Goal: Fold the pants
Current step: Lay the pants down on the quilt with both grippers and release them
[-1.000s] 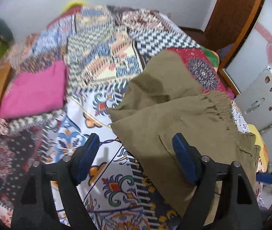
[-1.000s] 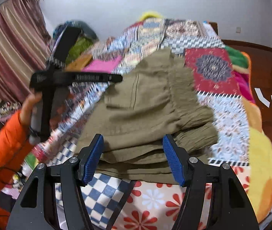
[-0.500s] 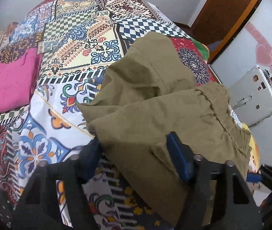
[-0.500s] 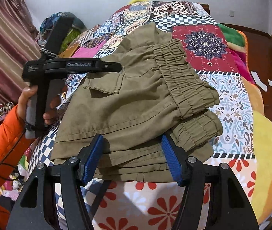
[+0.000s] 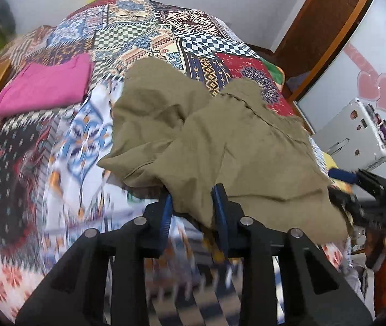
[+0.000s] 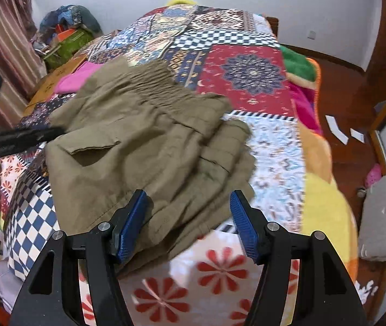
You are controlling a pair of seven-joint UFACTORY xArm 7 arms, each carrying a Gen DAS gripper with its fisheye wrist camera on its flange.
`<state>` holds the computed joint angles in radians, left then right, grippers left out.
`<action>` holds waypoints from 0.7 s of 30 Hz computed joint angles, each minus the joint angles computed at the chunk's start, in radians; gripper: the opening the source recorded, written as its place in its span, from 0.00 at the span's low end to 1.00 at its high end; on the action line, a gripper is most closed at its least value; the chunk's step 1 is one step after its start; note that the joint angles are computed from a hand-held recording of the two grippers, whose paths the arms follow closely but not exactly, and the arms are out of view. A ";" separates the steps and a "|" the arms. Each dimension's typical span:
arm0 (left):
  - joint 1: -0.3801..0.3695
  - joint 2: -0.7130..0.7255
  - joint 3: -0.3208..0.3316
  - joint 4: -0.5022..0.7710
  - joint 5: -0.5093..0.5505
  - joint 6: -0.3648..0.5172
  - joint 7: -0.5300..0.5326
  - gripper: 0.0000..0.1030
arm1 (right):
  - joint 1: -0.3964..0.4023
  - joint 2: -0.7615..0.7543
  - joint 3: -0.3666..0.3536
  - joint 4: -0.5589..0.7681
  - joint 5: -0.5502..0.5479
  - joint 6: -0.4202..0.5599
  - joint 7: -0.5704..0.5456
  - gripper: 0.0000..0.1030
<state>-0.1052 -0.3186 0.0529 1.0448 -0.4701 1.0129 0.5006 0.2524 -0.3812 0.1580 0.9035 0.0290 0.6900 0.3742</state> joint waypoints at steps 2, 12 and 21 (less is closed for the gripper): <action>0.009 -0.047 0.008 -0.031 0.000 0.019 -0.016 0.27 | -0.010 -0.033 0.004 -0.012 -0.015 0.004 0.015 0.57; 0.040 -0.252 0.039 -0.153 0.095 0.070 -0.042 0.18 | 0.006 -0.038 0.029 0.038 -0.030 -0.053 0.022 0.58; 0.052 -0.191 0.085 -0.061 0.103 -0.007 -0.013 0.63 | 0.053 0.059 0.064 0.105 -0.037 -0.118 0.049 0.58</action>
<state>-0.0531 -0.5091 0.1382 0.9834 -0.3672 1.0059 0.4871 0.3054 -0.3221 0.2225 1.0084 -0.0076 0.5719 0.4232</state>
